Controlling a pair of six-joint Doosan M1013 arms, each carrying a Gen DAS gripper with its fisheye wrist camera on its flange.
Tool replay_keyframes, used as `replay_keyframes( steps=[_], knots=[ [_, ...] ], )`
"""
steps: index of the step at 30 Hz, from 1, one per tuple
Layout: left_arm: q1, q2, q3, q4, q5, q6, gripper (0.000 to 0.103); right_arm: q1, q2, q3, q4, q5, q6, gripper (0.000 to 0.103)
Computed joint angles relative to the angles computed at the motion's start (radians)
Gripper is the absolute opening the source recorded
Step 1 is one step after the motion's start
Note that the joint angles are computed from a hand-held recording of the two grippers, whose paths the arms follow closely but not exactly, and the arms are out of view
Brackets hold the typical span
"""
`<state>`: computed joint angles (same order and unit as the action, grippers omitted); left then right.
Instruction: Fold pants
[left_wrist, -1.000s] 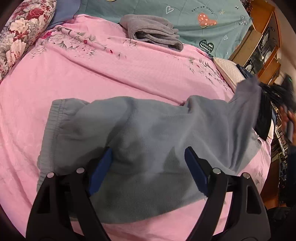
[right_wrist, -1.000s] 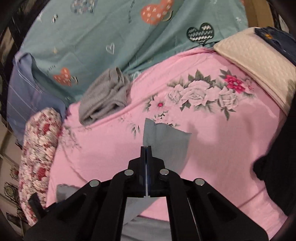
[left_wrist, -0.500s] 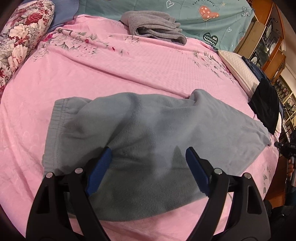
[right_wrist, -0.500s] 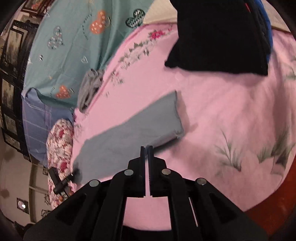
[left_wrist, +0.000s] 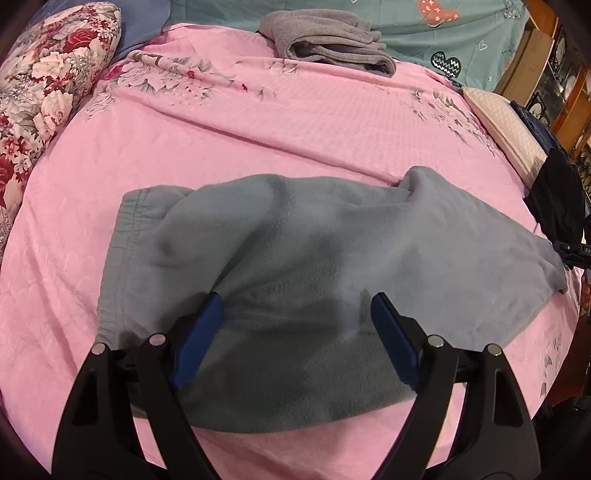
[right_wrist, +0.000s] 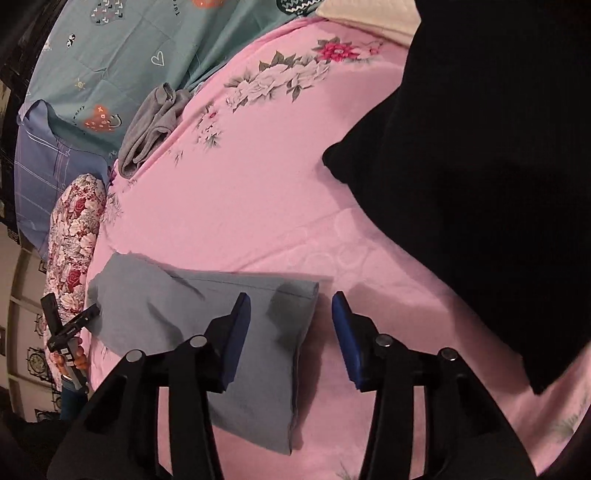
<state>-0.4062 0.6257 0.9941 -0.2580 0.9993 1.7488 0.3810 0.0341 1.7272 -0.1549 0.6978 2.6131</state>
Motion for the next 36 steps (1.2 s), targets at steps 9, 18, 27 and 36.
replay_keyframes(
  steps=[9,18,27,36],
  knots=[
    [-0.023,0.018,-0.033,0.093,0.025,-0.070,0.091,0.054,0.043,-0.060,-0.137,0.142,-0.134,0.029],
    [-0.030,0.020,-0.035,0.118,0.026,-0.086,0.093,0.011,0.019,-0.006,0.054,-0.009,-0.292,0.029],
    [-0.028,0.017,-0.040,0.095,-0.007,-0.119,0.093,0.064,0.049,-0.118,-0.192,0.153,-0.269,0.006],
    [-0.014,0.002,-0.006,0.109,-0.041,-0.133,0.093,0.005,0.108,-0.143,-0.181,0.305,-0.226,0.006]
  ],
)
